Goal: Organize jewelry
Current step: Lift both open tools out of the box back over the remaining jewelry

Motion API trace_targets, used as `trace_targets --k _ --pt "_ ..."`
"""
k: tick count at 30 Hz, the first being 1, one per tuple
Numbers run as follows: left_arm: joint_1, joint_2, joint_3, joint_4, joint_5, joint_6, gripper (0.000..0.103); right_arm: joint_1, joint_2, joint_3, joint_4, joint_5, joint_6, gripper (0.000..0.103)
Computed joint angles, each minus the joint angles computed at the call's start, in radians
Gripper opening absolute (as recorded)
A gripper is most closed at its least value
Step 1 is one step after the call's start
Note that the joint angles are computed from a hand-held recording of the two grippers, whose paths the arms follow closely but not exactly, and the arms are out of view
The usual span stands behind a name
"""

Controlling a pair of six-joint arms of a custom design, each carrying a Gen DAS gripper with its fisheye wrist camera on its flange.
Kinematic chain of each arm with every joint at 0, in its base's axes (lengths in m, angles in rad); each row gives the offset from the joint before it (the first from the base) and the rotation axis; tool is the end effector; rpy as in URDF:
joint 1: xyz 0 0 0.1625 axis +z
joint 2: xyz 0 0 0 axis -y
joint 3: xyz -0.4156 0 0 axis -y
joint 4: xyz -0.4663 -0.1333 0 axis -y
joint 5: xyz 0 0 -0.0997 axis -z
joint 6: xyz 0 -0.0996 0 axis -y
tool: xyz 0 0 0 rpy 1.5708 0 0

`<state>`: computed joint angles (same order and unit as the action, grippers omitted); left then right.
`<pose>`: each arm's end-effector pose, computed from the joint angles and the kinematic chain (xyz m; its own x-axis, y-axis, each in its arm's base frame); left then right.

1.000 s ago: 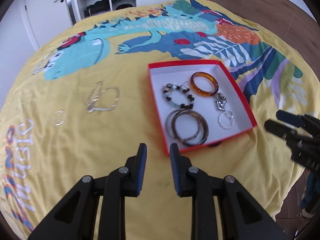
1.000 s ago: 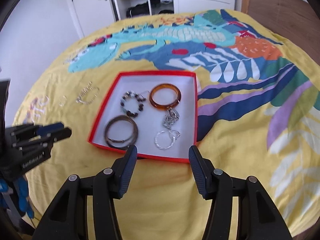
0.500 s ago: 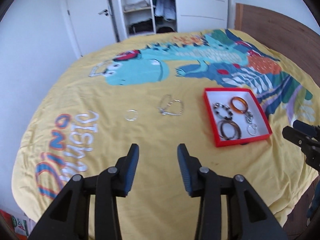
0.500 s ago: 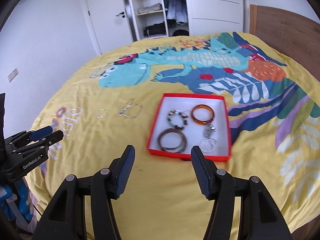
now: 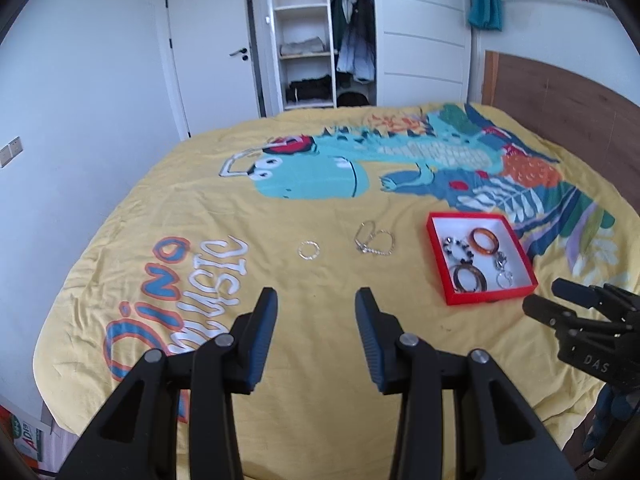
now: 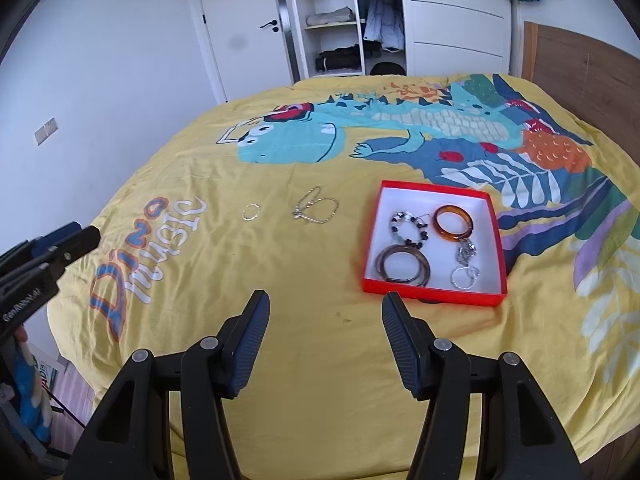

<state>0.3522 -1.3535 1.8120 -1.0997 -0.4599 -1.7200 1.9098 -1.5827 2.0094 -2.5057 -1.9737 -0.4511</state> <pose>-0.4225 -0.3924 0.2556 -0.6326 -0.3028 -0.7128 0.4317 0.6263 -0.6492 0.2722 -0.4885 0.3536 -0.7112 -0.4726 0.5204 -0.6673 0.6866 -0.2886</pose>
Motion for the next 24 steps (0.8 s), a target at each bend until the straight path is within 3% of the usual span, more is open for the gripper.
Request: trace_targets --k 15,24 --pt "-0.06 -0.151 0.08 0.198 -0.018 -0.248 0.039 0.094 0.038 0.027 0.005 -0.039 0.003 0.062" --pt "-0.01 -0.184 0.107 0.169 -0.02 -0.238 0.04 0.102 0.111 0.004 0.022 -0.02 0.007 0.065"
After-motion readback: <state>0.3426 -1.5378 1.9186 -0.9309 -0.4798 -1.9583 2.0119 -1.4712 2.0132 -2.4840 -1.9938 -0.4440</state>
